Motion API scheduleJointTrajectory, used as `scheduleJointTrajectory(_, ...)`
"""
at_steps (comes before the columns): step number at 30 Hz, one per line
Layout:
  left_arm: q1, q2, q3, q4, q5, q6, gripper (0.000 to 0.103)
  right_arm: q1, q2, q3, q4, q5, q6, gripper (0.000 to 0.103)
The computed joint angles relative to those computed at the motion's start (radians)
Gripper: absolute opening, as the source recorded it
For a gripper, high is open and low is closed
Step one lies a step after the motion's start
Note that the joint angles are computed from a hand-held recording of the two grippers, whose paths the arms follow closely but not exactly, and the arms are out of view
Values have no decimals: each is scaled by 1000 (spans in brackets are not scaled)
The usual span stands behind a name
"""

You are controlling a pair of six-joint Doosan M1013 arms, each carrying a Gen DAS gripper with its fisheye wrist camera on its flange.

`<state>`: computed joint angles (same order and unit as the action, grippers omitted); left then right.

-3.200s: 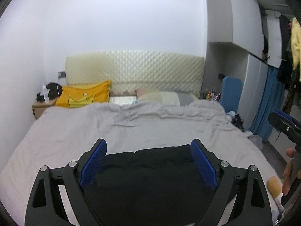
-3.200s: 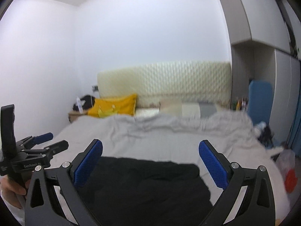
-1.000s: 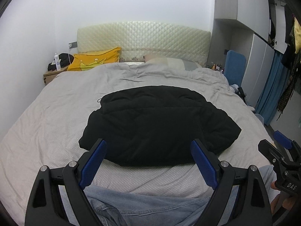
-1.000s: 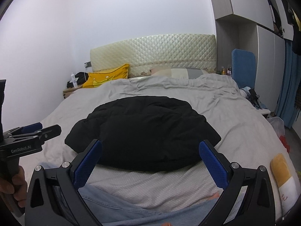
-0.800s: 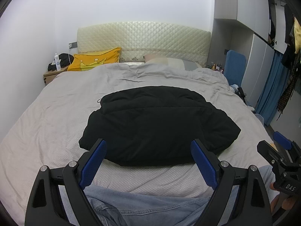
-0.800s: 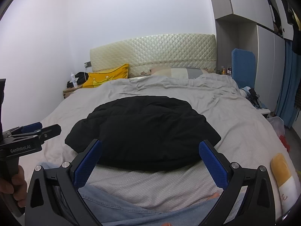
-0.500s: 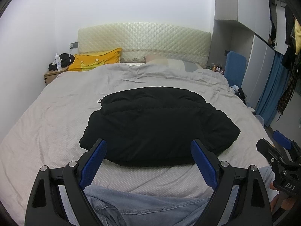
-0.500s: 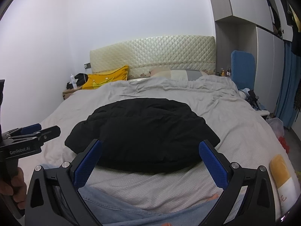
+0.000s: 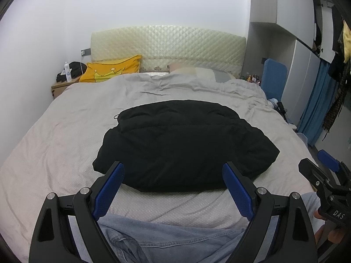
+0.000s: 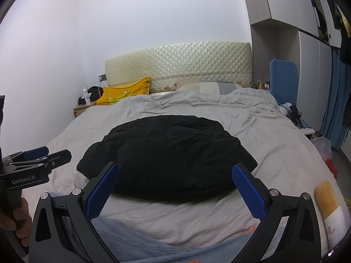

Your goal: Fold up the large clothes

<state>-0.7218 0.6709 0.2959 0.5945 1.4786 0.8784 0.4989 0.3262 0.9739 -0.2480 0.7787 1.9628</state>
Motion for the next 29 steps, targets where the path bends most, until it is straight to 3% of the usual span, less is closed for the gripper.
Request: scheduleJointTrajectory(29,-1,5,-9,-5,8,1,92,-12,-4,1,16,7,-14,103)
